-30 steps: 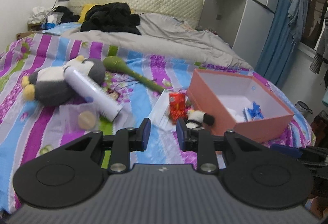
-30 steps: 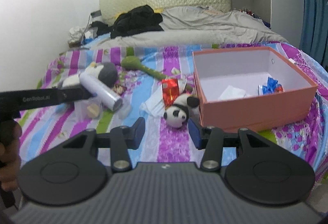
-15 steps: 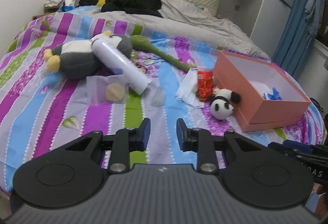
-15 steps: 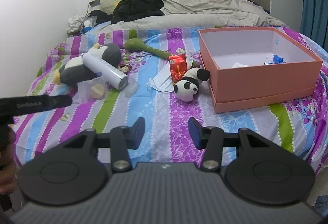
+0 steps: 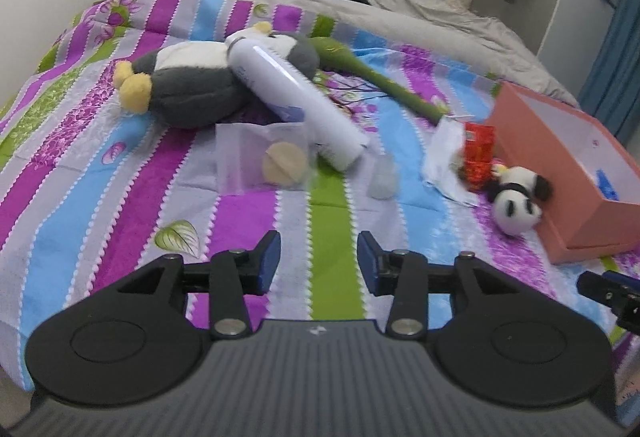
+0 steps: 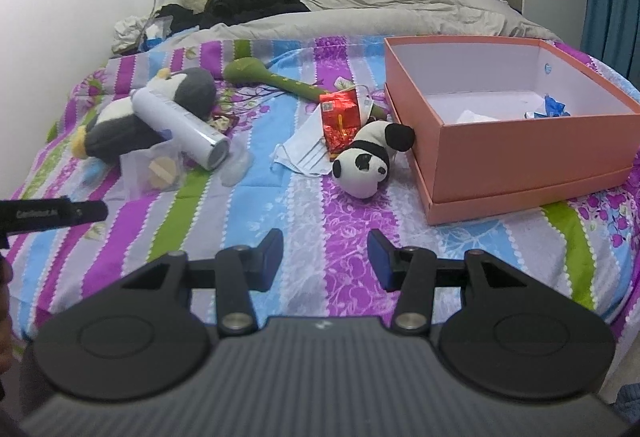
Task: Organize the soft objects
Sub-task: 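Grasp the translucent pouch with the left tool while the right tool grasps the panda plush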
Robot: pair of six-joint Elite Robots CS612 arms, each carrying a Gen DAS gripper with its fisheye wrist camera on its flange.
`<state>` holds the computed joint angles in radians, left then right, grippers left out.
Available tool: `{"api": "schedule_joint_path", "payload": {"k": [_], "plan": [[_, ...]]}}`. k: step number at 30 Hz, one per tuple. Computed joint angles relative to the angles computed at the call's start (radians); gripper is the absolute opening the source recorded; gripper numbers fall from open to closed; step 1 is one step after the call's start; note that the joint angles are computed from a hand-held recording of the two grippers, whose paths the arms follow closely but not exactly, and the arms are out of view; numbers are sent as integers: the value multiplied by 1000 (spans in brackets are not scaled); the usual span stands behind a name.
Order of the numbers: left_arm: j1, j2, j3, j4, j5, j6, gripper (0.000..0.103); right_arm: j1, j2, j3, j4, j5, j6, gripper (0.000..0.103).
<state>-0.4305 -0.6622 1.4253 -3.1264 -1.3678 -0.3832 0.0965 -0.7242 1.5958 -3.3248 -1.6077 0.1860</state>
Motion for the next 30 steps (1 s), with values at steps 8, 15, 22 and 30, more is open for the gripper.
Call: {"api": "schedule_joint_path", "payload": {"k": [8,15,22,30], "plan": [[33,86,-132,78,35,-5,66,6,67,-111,72,-29,-10,49],[55,172,-268,149,44,19,77,6,132,-216,143,-54,27,55],[69,263,-420,228,38,48,78,11,190,-311,192,-132,90,71],[74,349,-561,290,49,56,78,16,238,-387,258,-225,150,71]]}}
